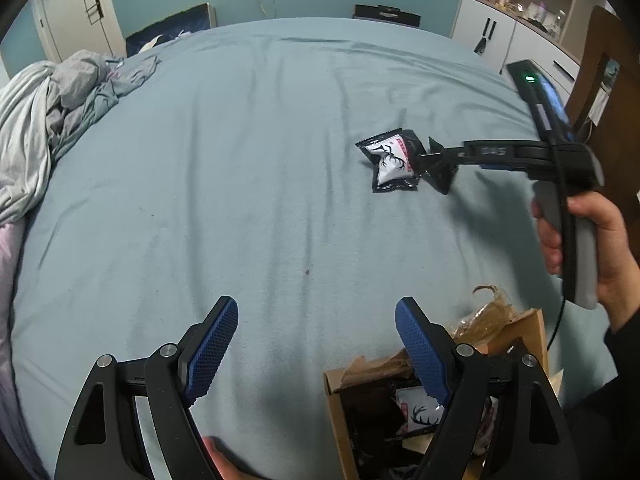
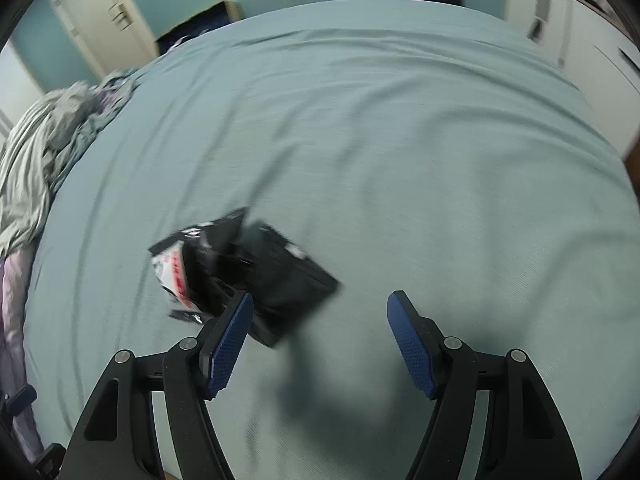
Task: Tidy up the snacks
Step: 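Move both grippers back over the remaining snack pile, then grasp a black packet with the right gripper while the left gripper grasps a white deer packet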
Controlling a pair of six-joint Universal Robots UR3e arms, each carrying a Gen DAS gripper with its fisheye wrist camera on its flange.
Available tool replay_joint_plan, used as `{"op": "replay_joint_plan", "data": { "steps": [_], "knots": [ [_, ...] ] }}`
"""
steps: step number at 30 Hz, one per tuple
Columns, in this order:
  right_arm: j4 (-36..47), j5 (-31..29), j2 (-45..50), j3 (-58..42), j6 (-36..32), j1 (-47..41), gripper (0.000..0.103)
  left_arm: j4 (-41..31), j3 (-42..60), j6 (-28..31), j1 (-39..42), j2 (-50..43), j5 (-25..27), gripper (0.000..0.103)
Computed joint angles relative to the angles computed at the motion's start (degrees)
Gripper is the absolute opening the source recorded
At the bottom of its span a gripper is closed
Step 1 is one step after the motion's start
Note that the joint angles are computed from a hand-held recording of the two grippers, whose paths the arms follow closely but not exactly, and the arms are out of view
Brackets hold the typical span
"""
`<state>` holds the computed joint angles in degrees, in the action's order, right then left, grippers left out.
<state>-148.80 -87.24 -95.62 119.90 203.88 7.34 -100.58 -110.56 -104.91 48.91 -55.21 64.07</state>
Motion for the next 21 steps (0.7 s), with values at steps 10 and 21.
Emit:
{"op": "replay_joint_plan", "data": {
  "steps": [10,21],
  "knots": [
    [-16.9,3.1,12.8,-0.5,0.3,0.3,0.053,1.7,-1.1,-0.7,-0.2,0.2,-0.5,0.082],
    [-18.5,-2.3,-0.6,8.8,2.6,3.2,0.029,10.7,-5.2,-4.7,-0.9,1.3,-1.7,0.082]
  ]
}}
